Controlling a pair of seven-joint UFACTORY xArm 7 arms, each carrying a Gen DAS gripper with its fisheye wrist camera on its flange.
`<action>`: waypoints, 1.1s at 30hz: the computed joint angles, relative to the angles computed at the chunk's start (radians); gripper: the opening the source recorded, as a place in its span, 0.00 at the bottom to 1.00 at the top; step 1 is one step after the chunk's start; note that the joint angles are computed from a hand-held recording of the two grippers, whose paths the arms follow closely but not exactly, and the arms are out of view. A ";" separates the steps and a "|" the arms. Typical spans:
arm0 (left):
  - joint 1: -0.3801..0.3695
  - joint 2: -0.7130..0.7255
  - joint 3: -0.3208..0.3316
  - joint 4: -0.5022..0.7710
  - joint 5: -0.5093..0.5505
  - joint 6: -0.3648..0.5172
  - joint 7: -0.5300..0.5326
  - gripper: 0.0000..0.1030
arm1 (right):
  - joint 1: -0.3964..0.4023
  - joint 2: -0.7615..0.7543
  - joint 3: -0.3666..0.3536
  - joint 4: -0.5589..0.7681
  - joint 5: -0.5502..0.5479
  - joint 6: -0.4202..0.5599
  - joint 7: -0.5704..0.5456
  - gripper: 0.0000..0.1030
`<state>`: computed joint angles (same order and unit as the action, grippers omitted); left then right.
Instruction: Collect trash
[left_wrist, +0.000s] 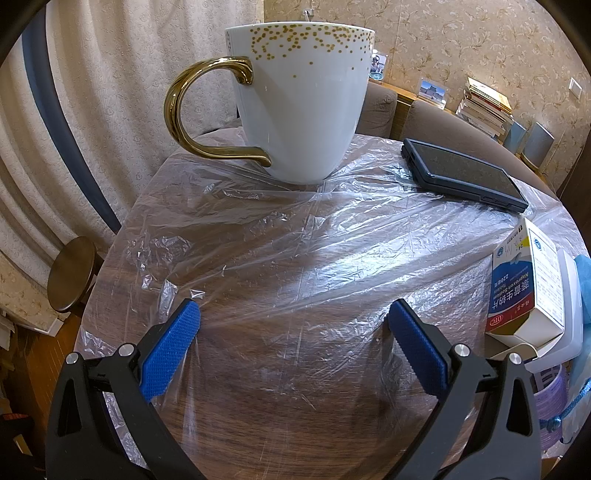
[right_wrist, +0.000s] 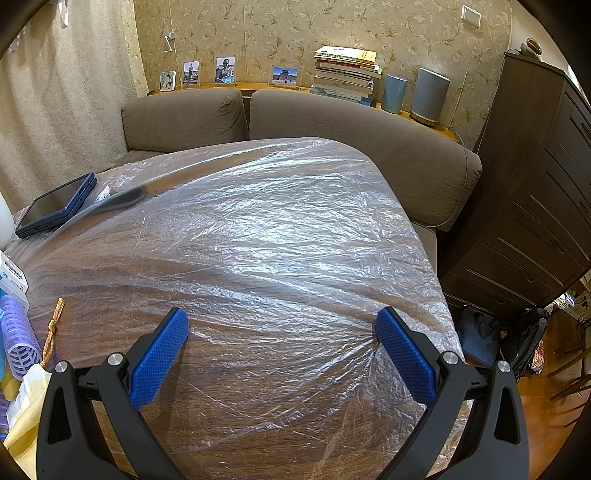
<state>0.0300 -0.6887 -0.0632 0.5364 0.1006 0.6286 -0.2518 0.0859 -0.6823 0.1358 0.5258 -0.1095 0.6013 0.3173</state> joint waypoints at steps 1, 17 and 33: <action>0.000 0.000 0.000 0.000 0.000 0.000 0.000 0.99 | 0.000 0.001 0.002 0.001 0.000 0.000 0.002 0.96; -0.001 -0.001 0.000 0.000 0.002 0.000 -0.002 0.99 | 0.001 0.001 -0.002 0.000 -0.002 0.000 0.000 0.96; -0.001 -0.001 0.000 -0.001 0.002 0.000 -0.004 0.99 | 0.000 -0.004 -0.011 -0.001 0.001 0.003 -0.012 0.96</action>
<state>0.0285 -0.6894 -0.0635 0.5356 0.1028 0.6288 -0.2556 0.0862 -0.6866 0.1245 0.5248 -0.1087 0.6040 0.3052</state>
